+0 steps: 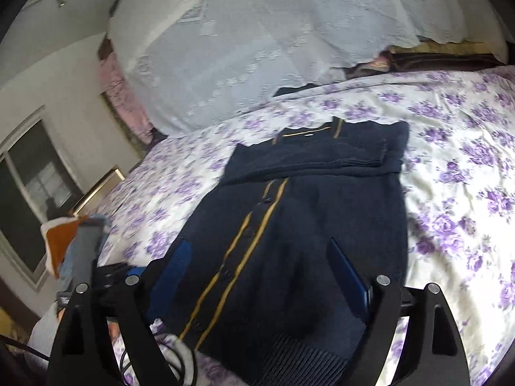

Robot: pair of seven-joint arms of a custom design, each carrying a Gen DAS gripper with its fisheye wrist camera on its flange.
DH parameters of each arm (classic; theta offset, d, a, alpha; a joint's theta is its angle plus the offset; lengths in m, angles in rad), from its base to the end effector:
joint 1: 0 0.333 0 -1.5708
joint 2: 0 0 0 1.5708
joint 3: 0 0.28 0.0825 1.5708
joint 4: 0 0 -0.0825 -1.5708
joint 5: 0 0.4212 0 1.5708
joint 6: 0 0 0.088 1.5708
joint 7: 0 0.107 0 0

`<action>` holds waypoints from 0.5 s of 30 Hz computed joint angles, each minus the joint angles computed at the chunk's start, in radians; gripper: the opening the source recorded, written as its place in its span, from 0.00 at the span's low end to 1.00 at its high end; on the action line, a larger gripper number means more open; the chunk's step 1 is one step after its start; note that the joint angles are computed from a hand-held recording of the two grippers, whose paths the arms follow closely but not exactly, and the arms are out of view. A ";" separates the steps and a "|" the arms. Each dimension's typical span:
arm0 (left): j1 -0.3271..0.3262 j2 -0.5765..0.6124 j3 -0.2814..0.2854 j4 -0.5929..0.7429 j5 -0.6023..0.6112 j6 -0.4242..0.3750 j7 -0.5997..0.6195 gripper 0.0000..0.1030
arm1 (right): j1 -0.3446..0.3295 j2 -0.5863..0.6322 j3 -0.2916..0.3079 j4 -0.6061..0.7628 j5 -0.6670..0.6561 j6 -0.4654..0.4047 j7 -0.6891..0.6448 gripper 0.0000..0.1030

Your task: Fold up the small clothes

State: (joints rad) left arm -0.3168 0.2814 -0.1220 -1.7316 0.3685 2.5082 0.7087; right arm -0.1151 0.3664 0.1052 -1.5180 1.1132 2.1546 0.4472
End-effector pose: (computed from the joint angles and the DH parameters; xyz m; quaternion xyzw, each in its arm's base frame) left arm 0.6360 -0.2945 0.4220 -0.7426 0.6110 -0.2244 0.1575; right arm 0.7240 0.0197 0.4580 -0.7567 0.4160 -0.0032 0.5043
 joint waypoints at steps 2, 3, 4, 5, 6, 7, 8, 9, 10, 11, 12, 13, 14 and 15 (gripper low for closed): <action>-0.001 0.003 0.004 -0.012 0.009 0.028 -0.010 0.96 | -0.011 -0.009 0.003 -0.013 0.025 -0.019 -0.020 0.85; -0.005 0.002 0.009 -0.019 0.024 0.042 -0.018 0.96 | -0.010 -0.015 0.004 -0.017 0.034 -0.023 -0.023 0.85; -0.012 0.006 0.015 -0.016 0.047 0.041 -0.030 0.96 | -0.008 -0.023 0.005 -0.027 0.047 -0.017 -0.031 0.86; -0.023 0.013 0.022 -0.006 0.075 0.026 -0.048 0.96 | -0.001 -0.038 0.008 -0.049 0.070 0.011 -0.048 0.89; -0.029 0.016 0.025 0.000 0.093 0.015 -0.058 0.96 | 0.005 -0.050 0.010 -0.069 0.093 0.030 -0.060 0.92; -0.035 0.022 0.030 0.008 0.115 0.004 -0.073 0.96 | 0.012 -0.052 0.010 -0.076 0.110 0.033 -0.062 0.93; -0.035 0.022 0.030 0.009 0.122 0.005 -0.080 0.96 | 0.024 -0.051 0.010 -0.080 0.113 0.035 -0.051 0.93; -0.032 0.020 0.028 0.003 0.120 0.013 -0.083 0.96 | 0.039 -0.050 0.009 -0.082 0.105 0.049 -0.040 0.93; -0.029 0.019 0.026 0.002 0.119 0.016 -0.084 0.96 | 0.052 -0.053 0.010 -0.089 0.100 0.068 -0.043 0.93; -0.028 0.018 0.026 0.001 0.121 0.018 -0.086 0.96 | 0.065 -0.062 0.014 -0.102 0.100 0.092 -0.068 0.93; -0.029 0.021 0.025 0.004 0.125 0.017 -0.088 0.96 | 0.076 -0.064 0.015 -0.106 0.094 0.105 -0.088 0.93; -0.029 0.021 0.025 0.004 0.127 0.019 -0.089 0.96 | 0.095 -0.074 0.018 -0.123 0.078 0.140 -0.116 0.93; -0.028 0.019 0.025 0.000 0.128 0.022 -0.091 0.96 | 0.122 -0.088 0.018 -0.146 0.051 0.209 -0.136 0.93; -0.028 0.017 0.025 -0.003 0.129 0.025 -0.093 0.96 | 0.139 -0.094 0.018 -0.160 0.031 0.254 -0.150 0.93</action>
